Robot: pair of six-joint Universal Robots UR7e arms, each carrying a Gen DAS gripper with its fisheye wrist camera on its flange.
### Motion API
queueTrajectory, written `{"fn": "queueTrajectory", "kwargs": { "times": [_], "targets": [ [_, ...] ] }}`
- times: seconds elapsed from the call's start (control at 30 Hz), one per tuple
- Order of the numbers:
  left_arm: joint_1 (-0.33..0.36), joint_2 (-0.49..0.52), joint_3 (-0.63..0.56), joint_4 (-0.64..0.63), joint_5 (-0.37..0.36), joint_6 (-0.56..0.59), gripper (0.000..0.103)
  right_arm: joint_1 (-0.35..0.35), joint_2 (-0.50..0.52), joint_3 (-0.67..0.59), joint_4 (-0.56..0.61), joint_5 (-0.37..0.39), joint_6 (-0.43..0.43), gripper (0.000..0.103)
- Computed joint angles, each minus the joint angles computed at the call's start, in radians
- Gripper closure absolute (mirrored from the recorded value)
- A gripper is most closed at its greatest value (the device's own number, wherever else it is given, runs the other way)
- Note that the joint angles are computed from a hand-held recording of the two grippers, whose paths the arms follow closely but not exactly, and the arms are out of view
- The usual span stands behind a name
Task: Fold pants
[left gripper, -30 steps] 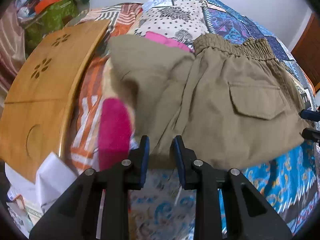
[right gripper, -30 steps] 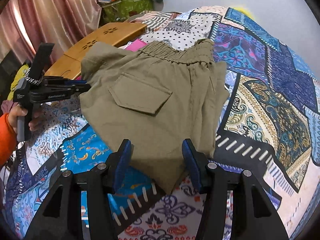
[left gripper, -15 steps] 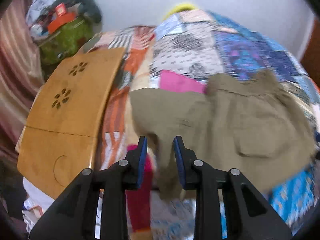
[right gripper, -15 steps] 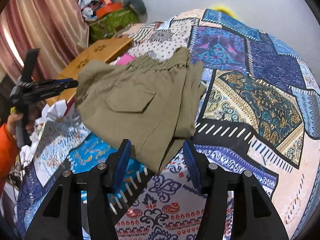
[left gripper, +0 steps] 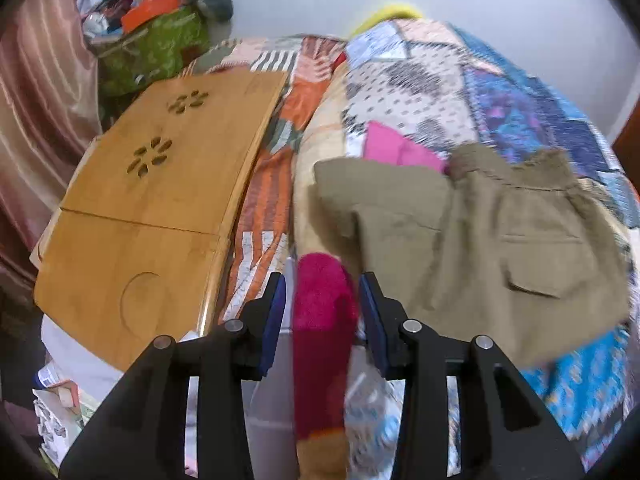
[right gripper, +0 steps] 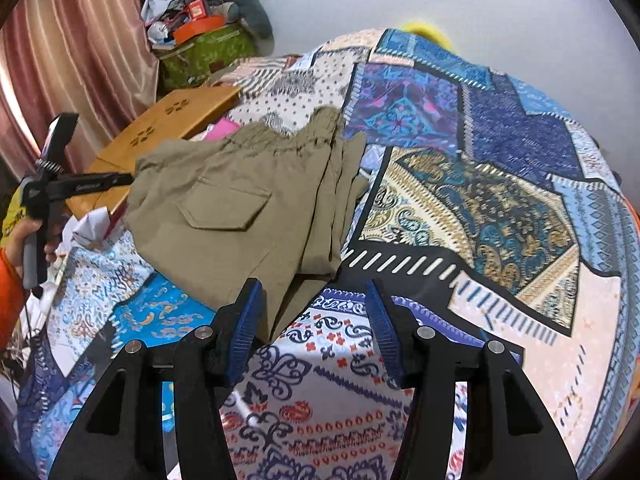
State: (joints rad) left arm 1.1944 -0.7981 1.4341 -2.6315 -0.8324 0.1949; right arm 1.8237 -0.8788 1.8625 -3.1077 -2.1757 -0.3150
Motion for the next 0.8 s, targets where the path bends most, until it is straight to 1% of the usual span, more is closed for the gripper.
{"fn": "queueTrajectory", "kwargs": {
  "times": [0.07, 0.2, 0.33, 0.47, 0.63, 0.67, 0.73, 0.8],
  "targets": [
    [-0.026, -0.045, 0.057, -0.035, -0.011, 0.015, 0.063, 0.016, -0.017, 0.013, -0.019, -0.002, 0.008, 0.053],
    [-0.093, -0.158, 0.173, -0.089, -0.071, 0.017, 0.063, 0.063, -0.06, 0.037, -0.045, 0.012, 0.02, 0.053],
    [-0.18, -0.263, 0.282, -0.158, -0.101, 0.027, 0.063, 0.133, -0.09, 0.056, -0.121, 0.0, 0.0, 0.053],
    [-0.283, -0.362, 0.388, -0.229, -0.121, 0.046, 0.063, 0.225, -0.105, 0.076, -0.239, -0.04, -0.049, 0.053],
    [-0.402, -0.466, 0.503, -0.312, -0.107, 0.051, 0.063, 0.325, -0.129, 0.105, -0.343, -0.057, -0.091, 0.053],
    [-0.42, -0.481, 0.519, -0.319, -0.104, 0.048, 0.063, 0.335, -0.132, 0.106, -0.354, -0.056, -0.097, 0.053],
    [-0.467, -0.522, 0.568, -0.343, -0.078, 0.028, 0.063, 0.382, -0.138, 0.119, -0.399, -0.074, -0.117, 0.053],
    [-0.518, -0.565, 0.619, -0.359, -0.062, 0.014, 0.063, 0.413, -0.137, 0.128, -0.436, -0.089, -0.135, 0.053]
  ]
}}
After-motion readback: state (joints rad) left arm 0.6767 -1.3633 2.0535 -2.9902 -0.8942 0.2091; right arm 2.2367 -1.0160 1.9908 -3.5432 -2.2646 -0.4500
